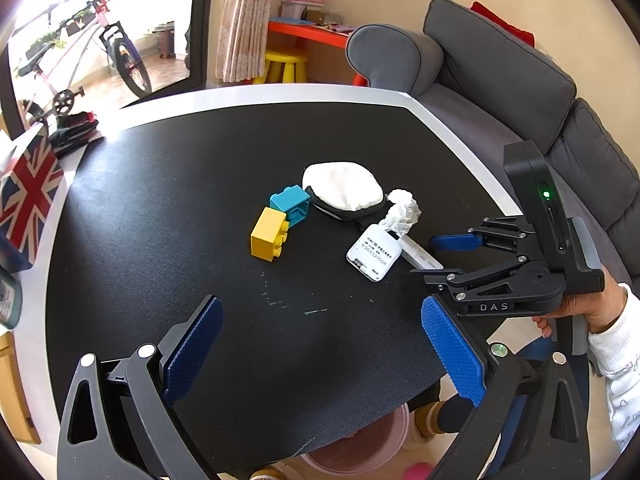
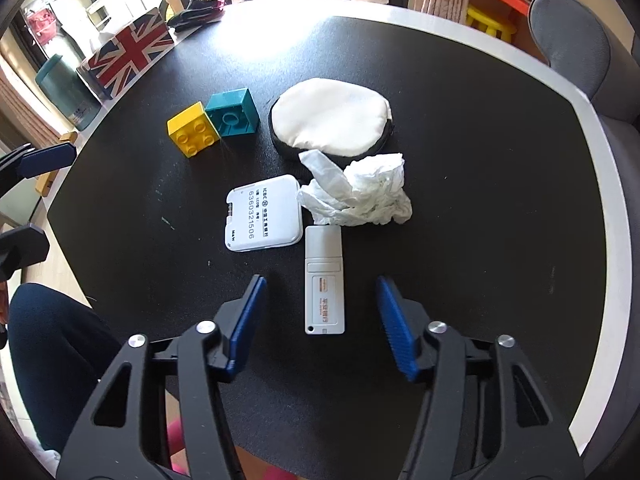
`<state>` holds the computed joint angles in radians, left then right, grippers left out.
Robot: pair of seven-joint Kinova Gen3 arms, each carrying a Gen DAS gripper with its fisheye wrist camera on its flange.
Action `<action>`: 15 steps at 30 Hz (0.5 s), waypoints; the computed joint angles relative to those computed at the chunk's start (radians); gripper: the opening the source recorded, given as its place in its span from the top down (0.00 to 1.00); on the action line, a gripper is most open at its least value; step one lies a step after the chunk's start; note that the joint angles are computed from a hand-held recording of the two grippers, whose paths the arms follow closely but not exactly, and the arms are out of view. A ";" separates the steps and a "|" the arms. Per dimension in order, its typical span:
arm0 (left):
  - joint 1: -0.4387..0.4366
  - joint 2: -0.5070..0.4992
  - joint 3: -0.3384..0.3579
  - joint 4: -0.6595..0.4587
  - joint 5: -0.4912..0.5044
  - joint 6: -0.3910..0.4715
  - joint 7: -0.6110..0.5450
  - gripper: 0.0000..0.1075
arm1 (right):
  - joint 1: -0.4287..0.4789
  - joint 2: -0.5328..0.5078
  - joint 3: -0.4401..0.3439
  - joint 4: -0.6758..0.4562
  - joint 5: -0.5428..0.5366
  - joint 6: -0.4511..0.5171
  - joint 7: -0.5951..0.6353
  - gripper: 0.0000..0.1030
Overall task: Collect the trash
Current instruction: 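Close the right tool on the white stick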
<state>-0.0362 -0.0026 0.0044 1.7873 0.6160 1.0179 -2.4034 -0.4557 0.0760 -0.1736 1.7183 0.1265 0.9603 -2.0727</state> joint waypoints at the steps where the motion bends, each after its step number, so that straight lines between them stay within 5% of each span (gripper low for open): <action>1: 0.000 0.002 0.000 -0.001 0.000 -0.002 0.000 0.11 | -0.002 -0.001 0.000 0.000 0.007 0.002 -0.005 0.61; 4: 0.000 0.006 0.002 -0.002 0.000 -0.004 0.001 0.11 | -0.011 0.001 -0.003 -0.004 0.032 0.015 -0.021 0.81; 15: -0.003 0.021 0.005 -0.017 0.007 -0.007 -0.008 0.11 | -0.010 -0.015 -0.005 0.015 0.032 -0.006 -0.039 0.82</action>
